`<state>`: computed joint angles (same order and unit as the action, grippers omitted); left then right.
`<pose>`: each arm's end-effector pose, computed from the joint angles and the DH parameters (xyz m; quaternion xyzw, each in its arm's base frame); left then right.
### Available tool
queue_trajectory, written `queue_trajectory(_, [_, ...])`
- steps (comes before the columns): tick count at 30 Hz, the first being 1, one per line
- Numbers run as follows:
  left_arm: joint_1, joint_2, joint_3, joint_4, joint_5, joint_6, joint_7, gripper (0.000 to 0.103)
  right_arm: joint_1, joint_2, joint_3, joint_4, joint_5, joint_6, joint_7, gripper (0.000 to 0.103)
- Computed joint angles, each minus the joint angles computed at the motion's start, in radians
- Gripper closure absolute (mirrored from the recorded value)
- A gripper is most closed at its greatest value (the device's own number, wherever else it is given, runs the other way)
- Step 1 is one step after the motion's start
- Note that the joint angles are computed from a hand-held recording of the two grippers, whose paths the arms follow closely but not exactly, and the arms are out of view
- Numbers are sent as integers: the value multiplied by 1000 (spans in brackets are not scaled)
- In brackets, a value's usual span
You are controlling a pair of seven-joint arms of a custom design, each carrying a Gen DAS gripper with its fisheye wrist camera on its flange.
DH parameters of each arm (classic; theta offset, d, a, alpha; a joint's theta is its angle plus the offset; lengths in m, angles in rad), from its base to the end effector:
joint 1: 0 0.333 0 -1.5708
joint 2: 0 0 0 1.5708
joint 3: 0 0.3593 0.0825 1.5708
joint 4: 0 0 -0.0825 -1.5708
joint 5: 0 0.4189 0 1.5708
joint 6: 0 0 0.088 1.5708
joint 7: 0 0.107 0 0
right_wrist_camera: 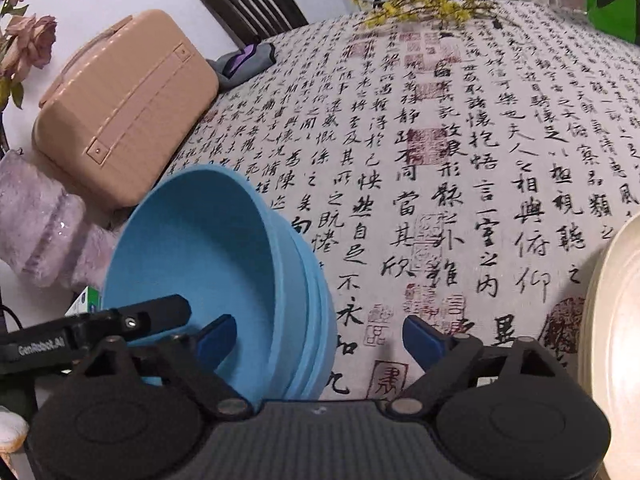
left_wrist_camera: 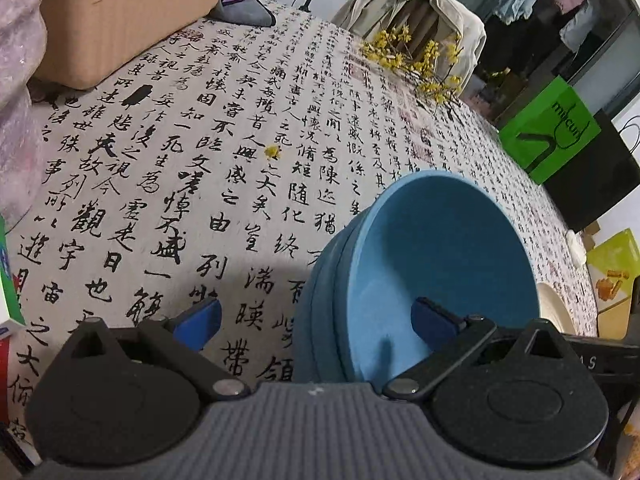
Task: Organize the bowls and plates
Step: 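Close both grippers on the rim of the stacked blue bowls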
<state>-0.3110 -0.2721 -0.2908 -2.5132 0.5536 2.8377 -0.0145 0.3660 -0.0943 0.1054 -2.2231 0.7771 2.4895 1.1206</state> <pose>0.3878 -0.3048 0.4527 -0.8092 0.4870 -0.3129 0.1001 0.5060 0.2553 0.4761 -0.7830 0.5320 0.0800 0.3122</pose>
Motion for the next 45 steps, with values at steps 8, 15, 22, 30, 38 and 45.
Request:
queue_trajectory(8, [-35, 26, 34, 29, -108, -40, 108, 10, 1, 24, 6, 29, -57, -11, 54, 34])
queue_trajectory(15, [-35, 33, 30, 38, -133, -48, 133, 29, 1, 40, 4, 45, -50, -40, 49, 50])
queue_trajectory(22, [-55, 49, 40, 51, -188, -58, 197, 50, -1, 44, 2, 55, -28, -67, 20, 58])
queue_trajectory(30, [-40, 52, 20, 58, -167, -63, 180, 59, -10, 41, -4, 53, 6, -93, -8, 63])
queue_trajectory(38, [-30, 41, 6, 59, -121, -89, 115, 62, -19, 39, -8, 57, 13, -118, 3, 65])
queue_trajectory(45, [-40, 45, 2, 82, -113, -135, 101, 62, -24, 33, -9, 57, 2, -137, 31, 66])
